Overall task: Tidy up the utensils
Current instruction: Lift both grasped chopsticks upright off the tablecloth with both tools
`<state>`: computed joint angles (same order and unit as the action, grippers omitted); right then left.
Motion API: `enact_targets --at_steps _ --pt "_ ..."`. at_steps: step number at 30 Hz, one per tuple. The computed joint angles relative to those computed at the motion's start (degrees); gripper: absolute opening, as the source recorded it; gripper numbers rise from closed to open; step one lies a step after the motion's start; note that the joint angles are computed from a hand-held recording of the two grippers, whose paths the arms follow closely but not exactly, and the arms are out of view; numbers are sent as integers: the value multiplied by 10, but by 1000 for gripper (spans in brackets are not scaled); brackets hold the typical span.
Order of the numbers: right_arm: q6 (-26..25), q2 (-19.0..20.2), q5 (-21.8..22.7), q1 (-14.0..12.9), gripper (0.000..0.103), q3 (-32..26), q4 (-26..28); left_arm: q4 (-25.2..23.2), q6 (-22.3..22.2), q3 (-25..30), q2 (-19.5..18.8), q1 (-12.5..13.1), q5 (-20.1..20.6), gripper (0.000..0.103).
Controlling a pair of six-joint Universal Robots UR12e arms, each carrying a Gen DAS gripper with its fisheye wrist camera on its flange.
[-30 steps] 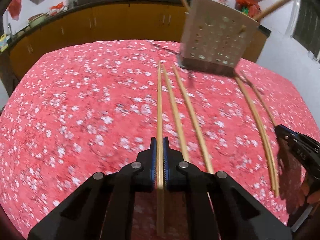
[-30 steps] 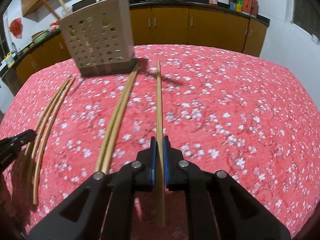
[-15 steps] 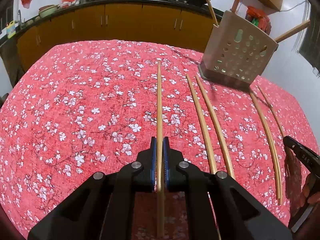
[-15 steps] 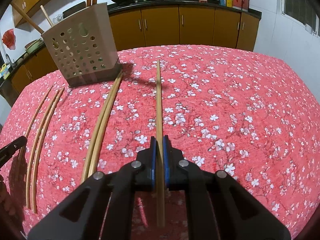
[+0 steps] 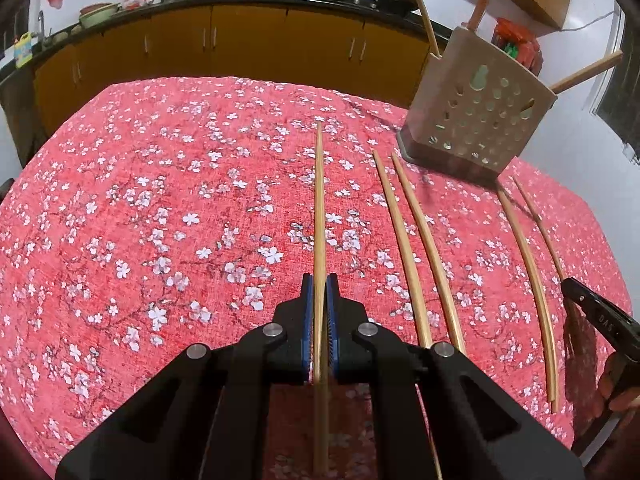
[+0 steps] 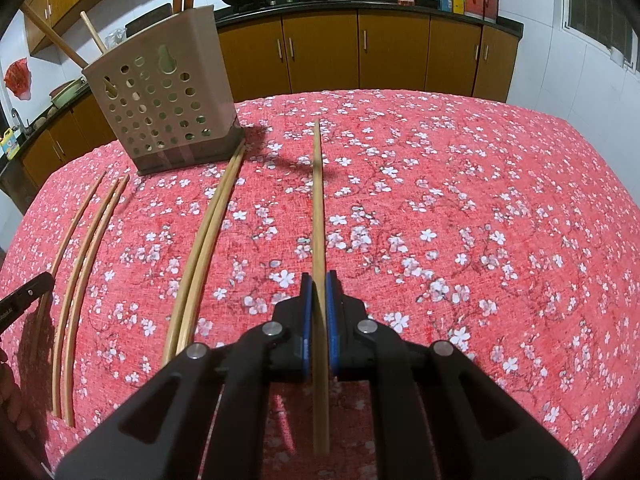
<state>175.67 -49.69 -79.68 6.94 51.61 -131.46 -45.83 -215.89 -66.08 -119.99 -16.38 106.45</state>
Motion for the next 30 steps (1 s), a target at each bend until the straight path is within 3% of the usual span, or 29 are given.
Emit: enact_targets --at_steps 24,30 --pt "-5 -13 2 0 8 18 -5 -31 2 12 -1 -9 17 7" --pt "6 -29 19 -5 8 36 -46 -8 1 1 13 -10 18 7"
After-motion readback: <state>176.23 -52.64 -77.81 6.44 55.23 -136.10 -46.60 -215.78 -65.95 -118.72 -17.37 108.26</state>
